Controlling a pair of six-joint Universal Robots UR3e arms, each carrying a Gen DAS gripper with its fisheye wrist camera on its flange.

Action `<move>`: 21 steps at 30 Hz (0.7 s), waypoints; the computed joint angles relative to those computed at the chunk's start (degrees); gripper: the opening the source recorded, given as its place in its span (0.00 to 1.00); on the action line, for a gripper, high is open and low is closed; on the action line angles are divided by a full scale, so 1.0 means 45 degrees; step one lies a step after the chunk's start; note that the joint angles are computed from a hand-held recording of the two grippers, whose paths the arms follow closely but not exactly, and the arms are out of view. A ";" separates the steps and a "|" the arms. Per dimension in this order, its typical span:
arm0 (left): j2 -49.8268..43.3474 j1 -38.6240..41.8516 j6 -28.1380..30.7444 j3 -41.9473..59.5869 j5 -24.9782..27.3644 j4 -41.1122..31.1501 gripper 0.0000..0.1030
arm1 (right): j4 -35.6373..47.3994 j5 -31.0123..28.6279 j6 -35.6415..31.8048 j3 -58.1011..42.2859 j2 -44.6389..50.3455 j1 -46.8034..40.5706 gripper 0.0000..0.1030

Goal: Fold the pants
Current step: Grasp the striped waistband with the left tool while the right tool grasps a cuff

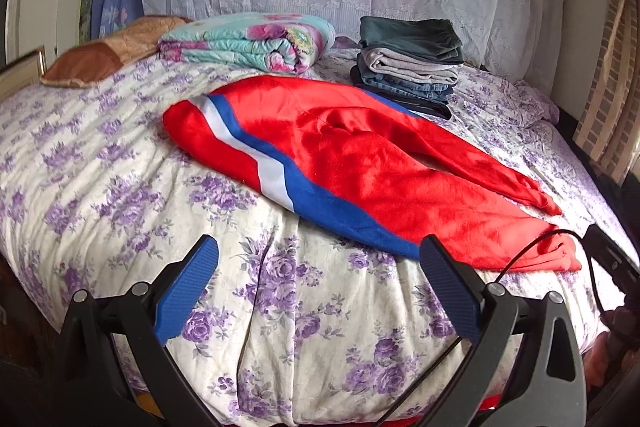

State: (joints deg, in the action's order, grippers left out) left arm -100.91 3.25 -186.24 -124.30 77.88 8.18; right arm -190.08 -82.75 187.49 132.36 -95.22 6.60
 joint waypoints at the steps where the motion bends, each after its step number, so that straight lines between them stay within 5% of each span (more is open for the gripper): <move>1: -0.0012 0.0658 -0.0121 -0.0087 -0.0874 -0.0181 0.95 | 0.0133 0.0395 -0.0006 0.0077 -0.0014 -0.0254 0.97; 6: -0.1059 0.3995 -0.1172 0.0914 -0.5681 -0.2222 0.95 | 0.0468 0.2552 0.0348 0.0674 0.0005 -0.1664 0.97; 9: -0.2700 0.4990 -0.2107 0.2783 -0.7409 -0.3336 0.95 | 0.0418 0.3403 0.0524 0.0912 0.0231 -0.2335 0.97; 16: -0.6595 0.4312 -0.3485 0.9588 -0.5692 -0.6124 0.95 | 0.1303 0.5077 0.0750 0.1519 -0.0369 -0.4106 0.97; 21: -0.8405 0.4096 -0.3678 1.2820 -0.5921 -0.7370 0.92 | 0.2335 0.5791 0.0739 0.2216 -0.1619 -0.5328 0.97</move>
State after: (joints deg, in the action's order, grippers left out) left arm -138.73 21.69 -202.79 -66.61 51.23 -24.98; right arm -179.58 -56.69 190.82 142.33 -102.51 -17.38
